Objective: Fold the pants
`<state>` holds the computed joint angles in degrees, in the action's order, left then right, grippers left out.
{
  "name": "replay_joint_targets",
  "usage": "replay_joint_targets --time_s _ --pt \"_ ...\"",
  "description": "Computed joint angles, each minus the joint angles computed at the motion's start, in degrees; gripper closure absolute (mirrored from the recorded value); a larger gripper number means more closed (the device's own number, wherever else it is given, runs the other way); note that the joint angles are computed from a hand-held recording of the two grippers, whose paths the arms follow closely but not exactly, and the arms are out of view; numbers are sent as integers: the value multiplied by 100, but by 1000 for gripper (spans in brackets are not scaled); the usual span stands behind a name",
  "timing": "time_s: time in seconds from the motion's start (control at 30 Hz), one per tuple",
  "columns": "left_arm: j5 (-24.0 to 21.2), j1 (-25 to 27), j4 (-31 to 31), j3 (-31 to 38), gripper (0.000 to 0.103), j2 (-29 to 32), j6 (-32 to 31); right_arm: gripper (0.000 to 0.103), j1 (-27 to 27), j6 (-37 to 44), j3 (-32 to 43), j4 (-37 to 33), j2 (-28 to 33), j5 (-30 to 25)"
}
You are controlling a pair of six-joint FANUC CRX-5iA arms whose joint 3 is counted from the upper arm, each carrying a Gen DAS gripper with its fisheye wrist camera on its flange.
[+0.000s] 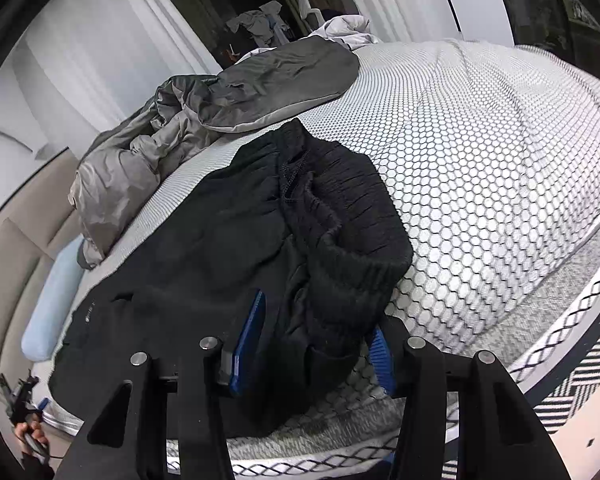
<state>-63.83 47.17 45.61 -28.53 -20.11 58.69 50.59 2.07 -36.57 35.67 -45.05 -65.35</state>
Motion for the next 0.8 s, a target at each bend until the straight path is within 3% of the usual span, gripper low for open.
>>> replay_joint_targets --time_s 0.13,0.2,0.23,0.3,0.37,0.53,0.63,0.73,0.8 --pt "241 -316 -273 187 47 344 401 54 -210 113 55 -150 131 219" --pt "484 -421 -61 90 67 409 306 54 -251 131 53 -207 142 266" --pt "530 -442 56 57 72 451 273 54 -287 143 46 -244 139 304" --pt "610 -431 228 -26 96 462 268 54 -363 140 32 -341 117 371" --pt "663 -368 415 -165 102 374 149 54 -385 126 25 -388 102 391" --pt "624 -70 380 -417 103 -133 -137 54 -102 95 6 -297 31 192" --pt "516 9 327 -365 103 -158 -159 54 -223 238 39 -407 107 276" --pt "503 37 283 -345 103 -214 -100 80 -358 135 36 -411 196 345" --pt "464 107 298 -386 103 -331 -175 85 -195 -97 -121 -217 -5 361"
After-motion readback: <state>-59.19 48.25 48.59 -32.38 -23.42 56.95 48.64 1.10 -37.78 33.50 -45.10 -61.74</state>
